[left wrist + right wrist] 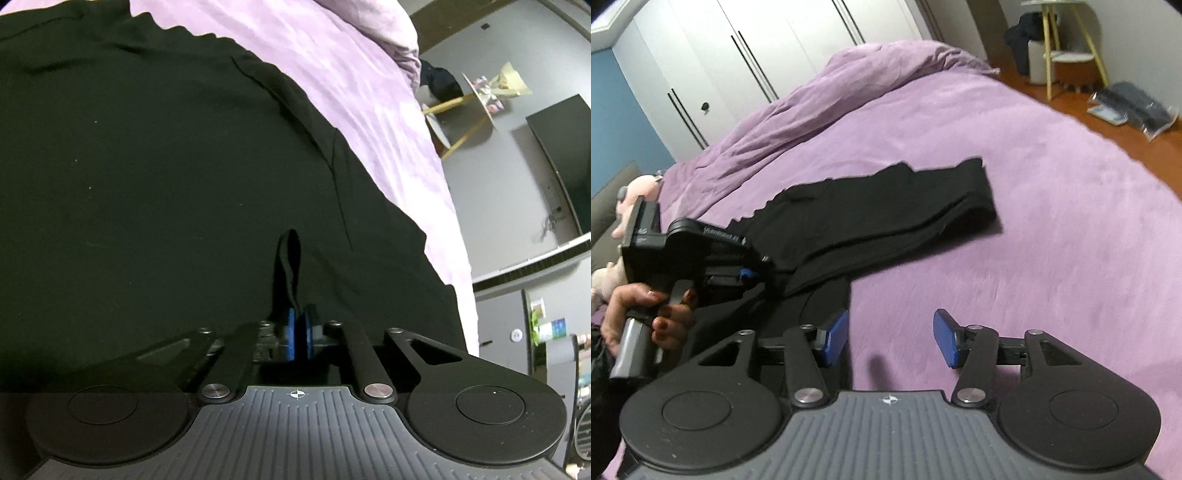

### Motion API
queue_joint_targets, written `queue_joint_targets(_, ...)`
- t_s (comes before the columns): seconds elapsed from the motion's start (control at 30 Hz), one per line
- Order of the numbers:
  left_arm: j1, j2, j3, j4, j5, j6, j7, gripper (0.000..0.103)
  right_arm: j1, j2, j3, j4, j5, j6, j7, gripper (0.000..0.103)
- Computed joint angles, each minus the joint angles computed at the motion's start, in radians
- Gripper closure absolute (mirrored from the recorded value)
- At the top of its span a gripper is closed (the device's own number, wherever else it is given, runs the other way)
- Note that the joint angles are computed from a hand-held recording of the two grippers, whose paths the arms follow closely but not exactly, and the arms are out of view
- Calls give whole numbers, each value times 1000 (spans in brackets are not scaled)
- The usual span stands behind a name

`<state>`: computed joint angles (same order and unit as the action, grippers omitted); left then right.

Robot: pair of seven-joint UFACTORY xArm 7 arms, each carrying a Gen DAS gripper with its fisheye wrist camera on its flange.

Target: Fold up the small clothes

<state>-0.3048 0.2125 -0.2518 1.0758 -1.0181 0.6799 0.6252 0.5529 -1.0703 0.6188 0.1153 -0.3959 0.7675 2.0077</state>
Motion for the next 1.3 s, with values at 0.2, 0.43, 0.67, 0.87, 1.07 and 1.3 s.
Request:
queue_joint_targets(0.2, 27, -103, 32, -20, -38, -26, 155, 98, -38, -45, -45, -12, -28, -22, -51, 50)
queue_joint_targets(0.43, 48, -105, 98, -52, 255, -271, 109, 97, -147, -23, -81, -39, -46, -164, -121, 50)
queue_joint_targets(0.67, 131, -14, 62, 9, 122, -162, 131, 66, -298, 67, -82, -25, -53, -328, -182, 50)
queue_joint_targets(0.87, 130, 3, 46, 22, 109, -179, 130, 98, -417, 111, -64, -19, -48, -434, -214, 50)
queue_joint_targets(1.07, 139, -38, 57, 11, 44, -310, 210, 98, -569, 195, -42, -1, -42, -579, -268, 50)
queue_joint_targets(1.3, 164, 0, 82, 5, 291, -410, 62, 98, -863, 393, 121, 92, -25, -786, -328, 50)
